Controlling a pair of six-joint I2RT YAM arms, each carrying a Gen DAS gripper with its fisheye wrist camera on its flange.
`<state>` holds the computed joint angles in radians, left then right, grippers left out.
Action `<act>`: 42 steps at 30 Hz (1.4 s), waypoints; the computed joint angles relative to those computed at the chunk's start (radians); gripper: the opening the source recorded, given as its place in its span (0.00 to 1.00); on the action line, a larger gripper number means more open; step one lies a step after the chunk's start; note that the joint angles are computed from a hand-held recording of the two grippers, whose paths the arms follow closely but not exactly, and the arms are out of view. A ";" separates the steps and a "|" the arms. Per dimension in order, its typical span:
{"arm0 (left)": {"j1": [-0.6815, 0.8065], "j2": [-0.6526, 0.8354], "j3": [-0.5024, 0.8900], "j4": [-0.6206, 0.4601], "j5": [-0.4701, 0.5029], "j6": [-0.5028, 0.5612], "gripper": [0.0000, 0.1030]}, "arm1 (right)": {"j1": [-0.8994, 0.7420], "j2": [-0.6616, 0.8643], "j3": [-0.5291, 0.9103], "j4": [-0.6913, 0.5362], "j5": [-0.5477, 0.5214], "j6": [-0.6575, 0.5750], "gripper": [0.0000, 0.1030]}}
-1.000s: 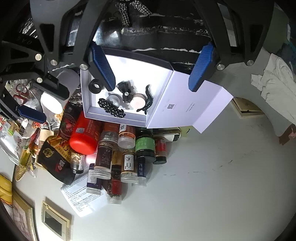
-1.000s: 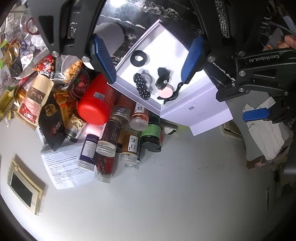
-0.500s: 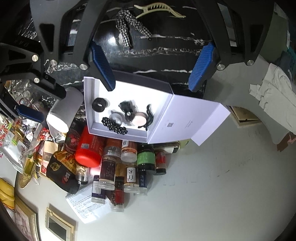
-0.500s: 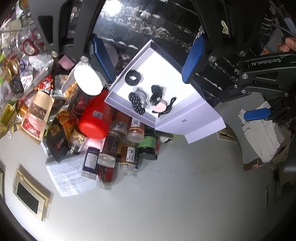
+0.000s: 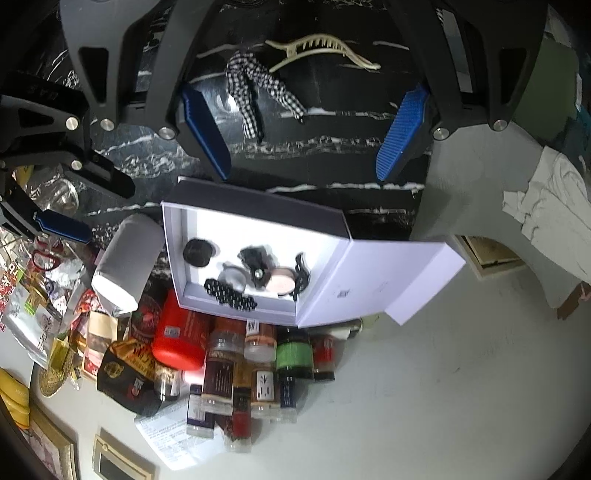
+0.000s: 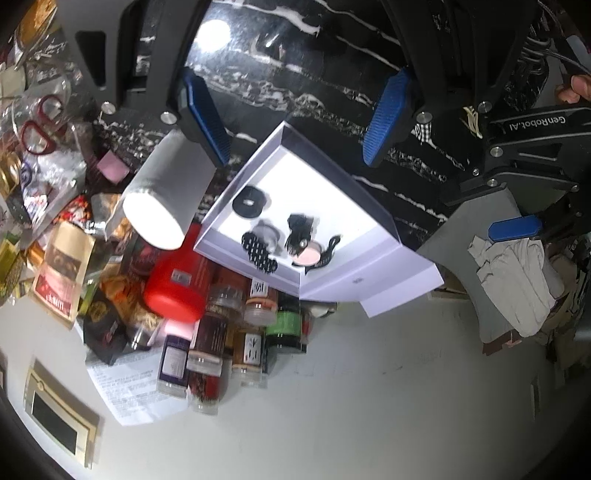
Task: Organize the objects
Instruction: 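Withdraw both tools from the box toward the gingham scrunchie and cream claw clip, then grasp the gingham scrunchie with the right tool while the left tool approaches the cream claw clip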
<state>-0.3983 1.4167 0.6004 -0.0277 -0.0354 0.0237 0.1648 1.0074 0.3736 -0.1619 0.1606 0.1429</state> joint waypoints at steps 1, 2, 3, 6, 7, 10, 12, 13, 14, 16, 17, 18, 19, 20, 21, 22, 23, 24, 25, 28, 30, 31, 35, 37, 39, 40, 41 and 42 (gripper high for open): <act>0.003 0.009 -0.010 0.008 0.004 0.002 0.78 | 0.005 0.005 -0.010 0.010 -0.001 0.006 0.73; 0.005 0.015 -0.018 0.016 0.007 0.003 0.78 | 0.010 0.011 -0.017 0.017 -0.001 0.012 0.73; 0.005 0.022 -0.024 0.022 0.008 0.005 0.78 | 0.016 0.020 -0.026 0.027 0.000 0.018 0.73; 0.010 0.032 -0.051 0.041 0.017 0.010 0.78 | 0.031 0.056 -0.045 0.057 -0.002 0.031 0.73; 0.011 0.035 -0.059 0.048 0.022 0.012 0.78 | 0.035 0.067 -0.050 0.065 -0.002 0.035 0.73; 0.009 0.044 -0.077 0.066 0.026 0.014 0.78 | 0.048 0.091 -0.067 0.088 -0.005 0.051 0.73; 0.010 0.051 -0.089 0.077 0.028 0.015 0.78 | 0.055 0.101 -0.077 0.099 -0.002 0.061 0.73; 0.012 0.055 -0.095 0.081 0.030 0.016 0.78 | 0.059 0.106 -0.082 0.104 -0.001 0.066 0.73; 0.014 0.060 -0.100 0.087 0.033 0.018 0.78 | 0.063 0.111 -0.087 0.110 -0.001 0.069 0.73; 0.020 0.071 -0.110 0.098 0.038 0.021 0.78 | 0.073 0.127 -0.096 0.123 0.002 0.078 0.73; 0.025 0.081 -0.114 0.103 0.041 0.019 0.78 | 0.080 0.137 -0.101 0.135 0.003 0.084 0.73; 0.030 0.088 -0.120 0.111 0.047 0.017 0.78 | 0.085 0.148 -0.103 0.145 0.003 0.089 0.73; 0.037 0.097 -0.126 0.120 0.055 0.018 0.78 | 0.092 0.166 -0.106 0.158 0.002 0.096 0.73; 0.044 0.107 -0.130 0.126 0.061 0.022 0.78 | 0.098 0.182 -0.107 0.168 0.000 0.099 0.73; 0.049 0.114 -0.136 0.134 0.061 0.024 0.78 | 0.105 0.202 -0.108 0.183 0.001 0.103 0.73; 0.054 0.122 -0.142 0.142 0.061 0.027 0.78 | 0.110 0.223 -0.110 0.199 0.000 0.106 0.73; 0.062 0.131 -0.148 0.152 0.063 0.031 0.78 | 0.113 0.241 -0.112 0.213 -0.002 0.108 0.73; 0.070 0.138 -0.154 0.160 0.067 0.035 0.78 | 0.121 0.261 -0.113 0.228 -0.004 0.115 0.73; 0.080 0.149 -0.161 0.170 0.071 0.039 0.78 | 0.130 0.279 -0.114 0.242 -0.005 0.122 0.73; 0.104 0.175 -0.177 0.190 0.080 0.053 0.78 | 0.156 0.339 -0.112 0.282 -0.010 0.134 0.73; 0.125 0.194 -0.191 0.211 0.088 0.065 0.78 | 0.169 0.378 -0.106 0.305 -0.014 0.141 0.73; 0.134 0.203 -0.197 0.220 0.091 0.070 0.78 | 0.176 0.393 -0.102 0.314 -0.015 0.146 0.73; 0.177 0.252 -0.208 0.253 0.104 0.090 0.78 | 0.206 0.442 -0.086 0.345 -0.021 0.169 0.73; 0.204 0.265 -0.217 0.271 0.123 0.106 0.78 | 0.221 0.463 -0.077 0.357 -0.025 0.178 0.73; 0.229 0.266 -0.220 0.266 0.133 0.122 0.78 | 0.235 0.486 -0.066 0.370 -0.032 0.182 0.73; 0.241 0.261 -0.224 0.265 0.137 0.132 0.78 | 0.242 0.500 -0.058 0.377 -0.039 0.182 0.73; 0.254 0.255 -0.231 0.269 0.144 0.145 0.78 | 0.247 0.513 -0.052 0.384 -0.048 0.184 0.73; 0.266 0.248 -0.237 0.271 0.146 0.158 0.78 | 0.253 0.531 -0.041 0.390 -0.057 0.186 0.73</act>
<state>-0.1318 1.6652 0.3634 0.2438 0.1108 0.1816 0.4178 1.5388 0.3327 0.2283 0.1035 0.3291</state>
